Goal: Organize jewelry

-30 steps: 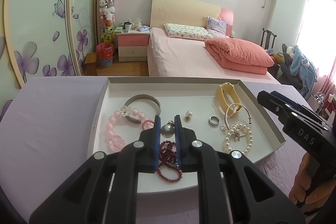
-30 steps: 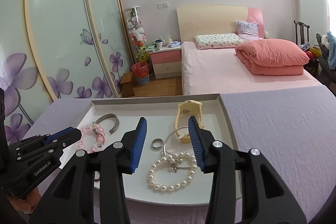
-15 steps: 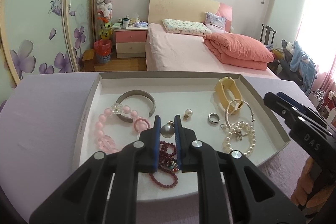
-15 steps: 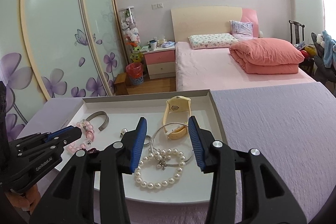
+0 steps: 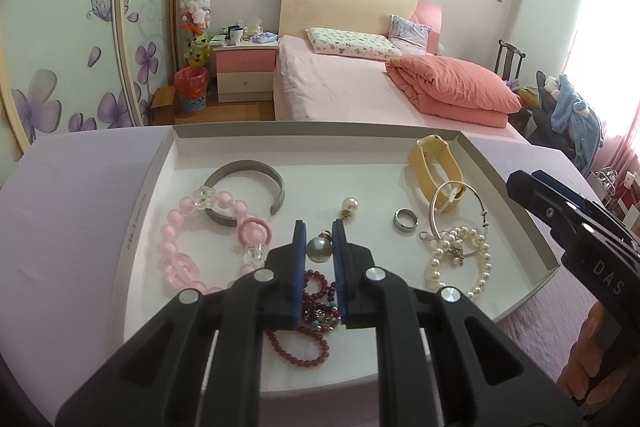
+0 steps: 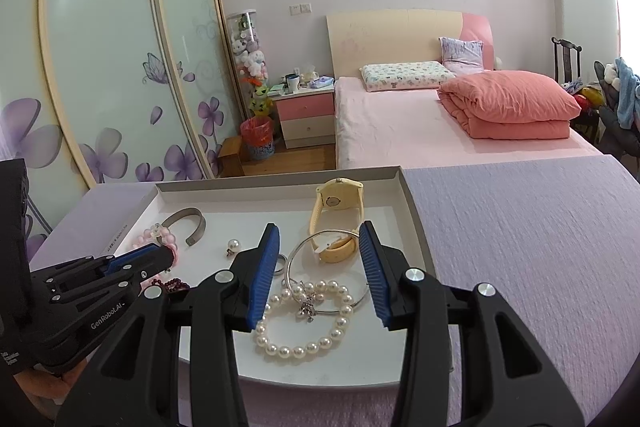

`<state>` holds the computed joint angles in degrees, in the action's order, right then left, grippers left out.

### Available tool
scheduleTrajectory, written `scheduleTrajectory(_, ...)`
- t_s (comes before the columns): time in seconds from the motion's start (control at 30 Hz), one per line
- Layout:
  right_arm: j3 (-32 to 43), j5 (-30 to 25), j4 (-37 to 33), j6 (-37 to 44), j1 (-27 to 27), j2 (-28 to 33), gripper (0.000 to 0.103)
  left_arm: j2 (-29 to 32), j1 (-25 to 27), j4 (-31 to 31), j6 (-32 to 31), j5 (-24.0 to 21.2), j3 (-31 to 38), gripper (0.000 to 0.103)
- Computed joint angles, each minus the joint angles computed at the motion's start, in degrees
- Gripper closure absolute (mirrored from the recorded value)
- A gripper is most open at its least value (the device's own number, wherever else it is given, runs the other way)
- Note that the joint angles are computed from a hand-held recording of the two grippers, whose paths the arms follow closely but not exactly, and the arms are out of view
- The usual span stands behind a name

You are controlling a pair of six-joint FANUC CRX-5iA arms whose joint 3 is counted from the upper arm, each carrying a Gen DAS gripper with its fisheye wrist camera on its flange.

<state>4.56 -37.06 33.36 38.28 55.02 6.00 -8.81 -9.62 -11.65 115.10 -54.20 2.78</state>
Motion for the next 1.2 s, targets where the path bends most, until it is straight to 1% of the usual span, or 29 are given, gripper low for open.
scheduleTrajectory(0.07, 0.1, 0.0, -0.1, 0.1, 0.0, 0.0, 0.060, 0.0, -0.1, -0.2, 0.2, 0.0, 0.0, 0.088)
scheduleTrajectory(0.1, 0.0, -0.1, -0.1, 0.1, 0.0, 0.0, 0.060, -0.1, -0.4, -1.0, 1.0, -0.1, 0.2, 0.082)
scheduleTrajectory(0.13, 0.0, -0.2, -0.1, 0.1, 0.1, 0.0, 0.059, -0.1, -0.4, -1.3, 1.4, -0.1, 0.2, 0.071)
scheduleTrajectory(0.17, -0.1, -0.2, 0.0, 0.0, 0.1, 0.0, 0.058, -0.3, -0.5, -1.9, 2.2, -0.1, 0.2, 0.065)
scheduleTrajectory(0.2, -0.2, -0.3, 0.1, -0.2, 0.1, 0.0, 0.057, -0.5, -0.4, -2.1, 2.8, -0.1, 0.2, 0.053)
scheduleTrajectory(0.23, -0.3, -0.3, 0.3, -0.4, 0.0, 0.0, 0.054, -0.9, -0.1, -2.0, 3.4, 0.1, -0.1, 0.045)
scheduleTrajectory(0.27, -0.4, -0.2, 0.5, -0.7, 0.0, 0.0, 0.053, -1.3, 0.3, -1.8, 3.8, 0.4, -0.5, 0.043)
scheduleTrajectory(0.33, -0.5, -0.3, 0.9, -1.1, 0.0, 0.0, 0.051, -2.0, 1.3, -0.8, 4.2, 0.8, -1.1, 0.033)
scheduleTrajectory(0.4, -0.7, -0.3, 1.4, -1.7, 0.0, 0.1, 0.046, -2.7, 2.5, 0.6, 4.0, 1.4, -2.0, 0.028)
scheduleTrajectory(0.5, -0.7, -0.5, 1.9, -2.0, 0.0, 0.2, 0.041, -3.1, 3.2, 1.1, 4.2, 1.3, -2.3, 0.025)
scheduleTrajectory(0.57, -0.9, -0.5, 2.5, -2.6, 0.0, 0.2, 0.031, -3.2, 3.3, 1.0, 4.6, 1.1, -2.5, 0.022)
scheduleTrajectory(0.6, -1.1, -0.4, 2.9, -3.1, 0.0, 0.1, 0.027, -3.3, 3.5, 1.0, 4.6, 1.0, -2.4, 0.020)
scheduleTrajectory(0.67, -1.4, -0.2, 3.4, -3.9, -0.1, 0.0, 0.010, -3.5, 3.7, 1.2, 4.7, 0.9, -2.7, 0.015)
scheduleTrajectory(0.73, -2.1, 0.4, 4.4, -5.2, -0.3, -0.2, 0.004, -3.9, 3.8, 1.1, 5.0, 0.8, -3.0, 0.009)
scheduleTrajectory(0.77, -2.3, 0.5, 4.9, -5.8, -0.4, -0.2, 0.002, -4.2, 3.9, 1.3, 5.0, 0.8, -3.3, 0.008)
scheduleTrajectory(0.83, -2.1, -0.3, 5.8, -6.7, -0.3, 0.1, 0.002, -5.1, 4.9, 2.5, 4.5, 1.0, -4.3, 0.004)
scheduleTrajectory(0.87, -1.4, -1.4, 5.7, -6.5, -0.1, 0.5, 0.002, -5.8, 5.5, 3.4, 4.0, 1.3, -5.0, 0.004)
scheduleTrajectory(0.93, 0.5, -4.1, 3.9, -4.9, 0.3, 1.2, 0.002, -6.7, 6.0, 3.4, 4.4, 1.0, -5.5, 0.004)
scheduleTrajectory(1.07, 1.7, -5.8, -0.4, -1.8, 1.2, 0.7, 0.002, -9.1, 5.2, -0.8, 7.3, -1.0, -5.5, 0.004)
scheduleTrajectory(1.2, 0.8, -8.5, 0.9, -1.4, 3.4, -0.9, 0.002, -11.4, 3.2, -4.2, 8.1, -4.2, -5.1, 0.004)
